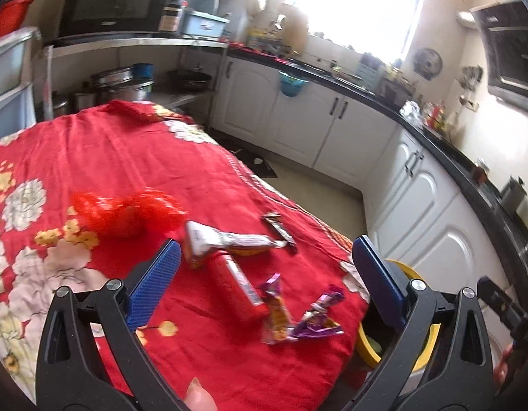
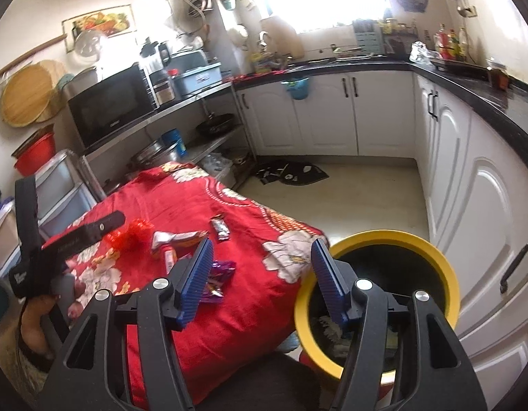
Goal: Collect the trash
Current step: 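Move both open grippers back over the red can and purple wrappers on the bedspread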
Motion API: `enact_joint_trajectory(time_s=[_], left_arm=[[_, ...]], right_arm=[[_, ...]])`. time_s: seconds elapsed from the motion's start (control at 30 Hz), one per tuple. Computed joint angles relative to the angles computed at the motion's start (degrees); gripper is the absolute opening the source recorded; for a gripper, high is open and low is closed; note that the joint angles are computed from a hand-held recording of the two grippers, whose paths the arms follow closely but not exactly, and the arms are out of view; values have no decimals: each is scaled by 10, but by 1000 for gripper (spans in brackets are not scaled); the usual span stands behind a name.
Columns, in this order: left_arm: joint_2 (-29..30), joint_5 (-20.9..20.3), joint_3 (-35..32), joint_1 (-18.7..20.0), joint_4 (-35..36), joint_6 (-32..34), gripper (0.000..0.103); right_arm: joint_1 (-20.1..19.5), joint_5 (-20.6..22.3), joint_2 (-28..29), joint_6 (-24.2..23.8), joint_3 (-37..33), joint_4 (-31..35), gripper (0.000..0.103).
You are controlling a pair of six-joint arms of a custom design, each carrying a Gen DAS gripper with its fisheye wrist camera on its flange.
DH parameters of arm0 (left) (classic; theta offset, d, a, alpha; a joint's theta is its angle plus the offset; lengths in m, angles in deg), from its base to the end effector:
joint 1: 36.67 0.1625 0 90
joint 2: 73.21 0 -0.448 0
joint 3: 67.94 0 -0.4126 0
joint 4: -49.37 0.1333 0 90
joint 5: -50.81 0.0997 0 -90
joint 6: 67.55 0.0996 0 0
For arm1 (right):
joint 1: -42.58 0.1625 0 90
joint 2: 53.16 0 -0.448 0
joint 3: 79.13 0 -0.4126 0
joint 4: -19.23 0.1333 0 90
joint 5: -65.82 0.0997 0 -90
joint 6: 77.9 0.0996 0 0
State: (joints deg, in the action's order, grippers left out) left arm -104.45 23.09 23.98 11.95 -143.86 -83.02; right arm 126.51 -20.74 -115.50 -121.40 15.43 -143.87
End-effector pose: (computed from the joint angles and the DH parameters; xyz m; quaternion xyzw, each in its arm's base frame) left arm -0.2899 -0.6640 0.0684 -0.0041 0.8193 -0.5025 0.2760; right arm 0.0647 -0.7083 0.3294 0.3105 -0.8837 0.3287 0.1208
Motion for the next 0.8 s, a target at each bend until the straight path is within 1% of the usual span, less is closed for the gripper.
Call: enact_joint_trajectory(time_s=[0.2,0.47,0.67,0.8], left_arm=[[-23,12,31,7,-15,-27,92],[-36,17,51,15,-9,-58,92],[-42,5,58,27,19,-93,92],[-43,-18,57,39,41,-117,92]], right_arm=[[11,-7,9,-14,4,15,57],[25,-24,30,-29,9,24,57],[33,-46,57,-33,-2,32,57],[35,-63,79,-17,-20,51,57]])
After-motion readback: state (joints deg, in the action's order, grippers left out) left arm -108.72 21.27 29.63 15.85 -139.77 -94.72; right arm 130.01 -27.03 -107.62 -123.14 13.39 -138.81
